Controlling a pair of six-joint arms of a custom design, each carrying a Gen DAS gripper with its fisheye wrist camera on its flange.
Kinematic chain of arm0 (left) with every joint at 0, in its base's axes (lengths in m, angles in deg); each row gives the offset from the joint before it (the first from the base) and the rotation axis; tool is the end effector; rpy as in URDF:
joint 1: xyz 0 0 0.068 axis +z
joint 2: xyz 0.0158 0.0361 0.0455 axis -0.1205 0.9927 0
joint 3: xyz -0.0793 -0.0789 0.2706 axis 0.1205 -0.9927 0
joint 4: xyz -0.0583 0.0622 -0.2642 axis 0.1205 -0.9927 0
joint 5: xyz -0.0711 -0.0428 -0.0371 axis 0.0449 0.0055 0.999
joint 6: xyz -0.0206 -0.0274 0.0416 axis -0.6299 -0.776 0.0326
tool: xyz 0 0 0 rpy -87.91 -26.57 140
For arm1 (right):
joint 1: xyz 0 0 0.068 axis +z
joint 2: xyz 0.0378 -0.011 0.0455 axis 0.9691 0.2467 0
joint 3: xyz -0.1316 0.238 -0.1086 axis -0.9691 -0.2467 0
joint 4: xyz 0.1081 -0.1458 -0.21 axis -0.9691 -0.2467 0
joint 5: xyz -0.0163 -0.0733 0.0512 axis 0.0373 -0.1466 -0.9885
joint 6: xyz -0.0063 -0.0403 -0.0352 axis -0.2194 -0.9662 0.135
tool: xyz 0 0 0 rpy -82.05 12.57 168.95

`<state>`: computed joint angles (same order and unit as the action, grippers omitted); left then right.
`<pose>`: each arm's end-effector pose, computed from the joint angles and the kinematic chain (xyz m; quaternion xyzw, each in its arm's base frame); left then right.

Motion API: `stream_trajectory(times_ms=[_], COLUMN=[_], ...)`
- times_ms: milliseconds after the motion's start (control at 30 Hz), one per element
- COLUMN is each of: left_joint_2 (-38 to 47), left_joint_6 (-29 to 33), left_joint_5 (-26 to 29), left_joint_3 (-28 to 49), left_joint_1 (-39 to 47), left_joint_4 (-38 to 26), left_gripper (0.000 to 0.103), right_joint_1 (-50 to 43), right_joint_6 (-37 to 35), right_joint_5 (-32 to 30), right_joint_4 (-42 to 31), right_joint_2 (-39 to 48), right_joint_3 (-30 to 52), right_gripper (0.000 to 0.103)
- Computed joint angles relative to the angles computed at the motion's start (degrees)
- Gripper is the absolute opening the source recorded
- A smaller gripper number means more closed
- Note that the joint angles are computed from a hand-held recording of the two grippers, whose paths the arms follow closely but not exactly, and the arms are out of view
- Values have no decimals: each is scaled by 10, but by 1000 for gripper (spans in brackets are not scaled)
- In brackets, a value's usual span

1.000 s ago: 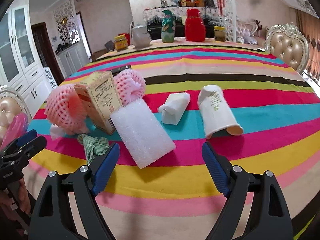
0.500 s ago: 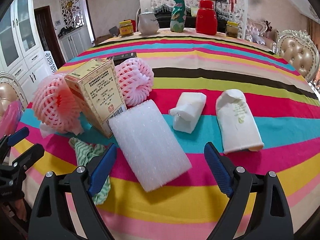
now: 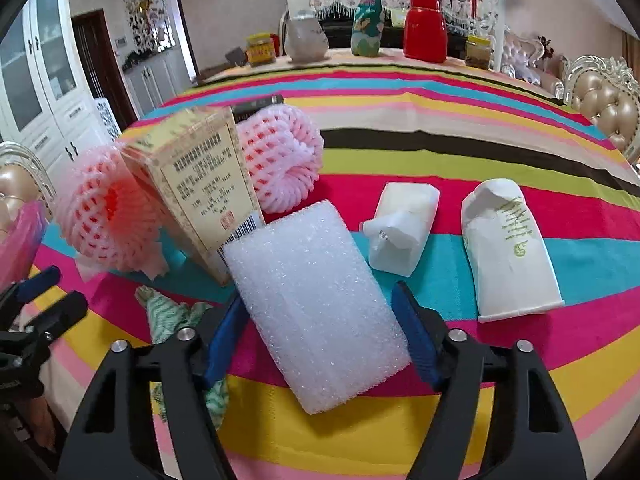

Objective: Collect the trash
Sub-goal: 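Grasp the flat foam sheet with the right tool while the left tool grasps the pink fruit net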

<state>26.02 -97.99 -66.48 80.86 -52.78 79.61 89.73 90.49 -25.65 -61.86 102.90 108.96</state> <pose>0.2311 -0.2185 0.1225 0.0352 0.9180 -0.0810 0.3865 0.2298 0.0566 0.1229 -0.0351 0.9300 0.0645 0.3601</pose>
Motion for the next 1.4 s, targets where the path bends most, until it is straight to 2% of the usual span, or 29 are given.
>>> stream_trajectory(times_ms=[167,367,500,667,800,867,900,933,967,1033,1200,1400], left_joint_2=[1,9,9,24,38,53,60,67,71,72,52,6], left_joint_6=[4,11,20,49,73,96,103,109,111,115,123,115], left_joint_5=[2,-2,-36,-42,-41,-48,-47,-45,-36,-13,-53,-91], left_joint_3=[3,11,15,52,65,78,85,89,92,91,55,-8], left_joint_1=[-11,-23,-34,-18,-18,-24,-24,-23,-21,-15,-34,-54], left_joint_4=[1,16,40,36,60,63,59,58,54,60,109,147], left_gripper=[98,98,98,98,97,92,83,64,55,44,39,39], right_joint_1=[-14,-48,-44,-32,-34,-29,-30,-33,-33,-32,-34,-44], right_joint_6=[8,13,10,9,9,13,12,11,11,10,6,5], right_joint_5=[-6,-33,-19,-5,-6,-3,-5,-7,-7,-7,-9,-21], right_joint_4=[31,26,26,27,29,23,21,19,19,17,18,20], right_joint_2=[-43,-49,-60,-64,-63,-72,-75,-76,-76,-76,-74,-72], right_joint_3=[-35,-40,-47,-48,-48,-52,-53,-53,-52,-51,-49,-49], right_gripper=[64,64,64,64,64,64,64,64,64,64,64,64])
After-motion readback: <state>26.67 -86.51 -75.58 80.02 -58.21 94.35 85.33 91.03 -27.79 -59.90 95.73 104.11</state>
